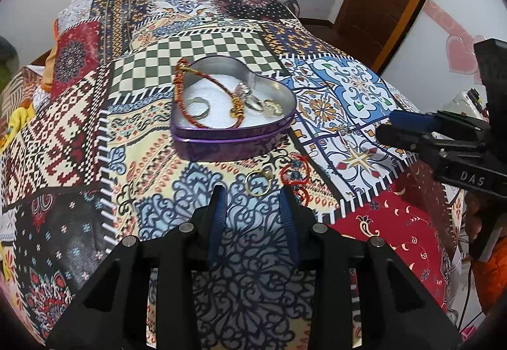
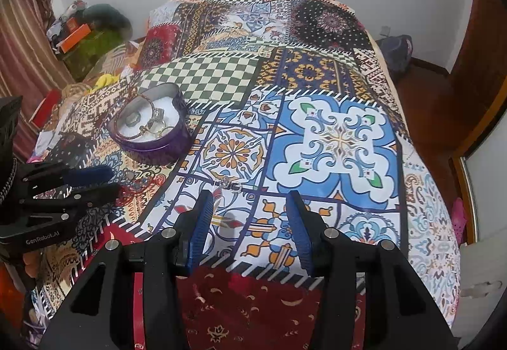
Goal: Organize jewelry
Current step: 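Move the left tool to a gold ring while the right tool approaches a silver ring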
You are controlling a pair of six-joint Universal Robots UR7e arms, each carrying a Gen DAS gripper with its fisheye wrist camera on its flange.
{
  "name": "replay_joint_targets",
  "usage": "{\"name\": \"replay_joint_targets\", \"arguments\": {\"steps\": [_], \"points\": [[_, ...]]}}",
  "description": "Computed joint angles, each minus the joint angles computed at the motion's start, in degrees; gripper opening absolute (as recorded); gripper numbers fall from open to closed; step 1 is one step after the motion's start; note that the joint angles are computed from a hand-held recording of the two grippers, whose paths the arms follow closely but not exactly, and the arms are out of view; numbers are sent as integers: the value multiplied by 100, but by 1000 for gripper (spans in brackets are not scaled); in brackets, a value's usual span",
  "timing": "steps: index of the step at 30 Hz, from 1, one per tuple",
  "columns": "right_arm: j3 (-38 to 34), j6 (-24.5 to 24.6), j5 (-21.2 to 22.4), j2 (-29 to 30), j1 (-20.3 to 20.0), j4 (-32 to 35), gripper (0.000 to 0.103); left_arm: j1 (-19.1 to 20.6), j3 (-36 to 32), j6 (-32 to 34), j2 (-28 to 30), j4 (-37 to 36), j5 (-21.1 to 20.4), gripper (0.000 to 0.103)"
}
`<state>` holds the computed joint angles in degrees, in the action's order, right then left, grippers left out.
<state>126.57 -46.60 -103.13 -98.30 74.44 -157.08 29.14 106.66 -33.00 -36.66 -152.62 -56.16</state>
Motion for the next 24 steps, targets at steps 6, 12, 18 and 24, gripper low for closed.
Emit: {"name": "replay_joint_targets", "arguments": {"steps": [6, 12, 18, 24], "points": [[22, -109, -49, 121, 11, 65, 44, 101, -44, 47, 60, -214, -64, 34], [-11, -187, -72, 281, 51, 57, 44, 195, -31, 57, 41, -395, -154, 34], [-102, -215, -45, 447, 90, 39, 44, 214, 37, 124, 52, -604, -187, 34], [-65, -308, -99, 589, 116, -248, 34, 218, 62, 165, 76, -708, -134, 20]]}}
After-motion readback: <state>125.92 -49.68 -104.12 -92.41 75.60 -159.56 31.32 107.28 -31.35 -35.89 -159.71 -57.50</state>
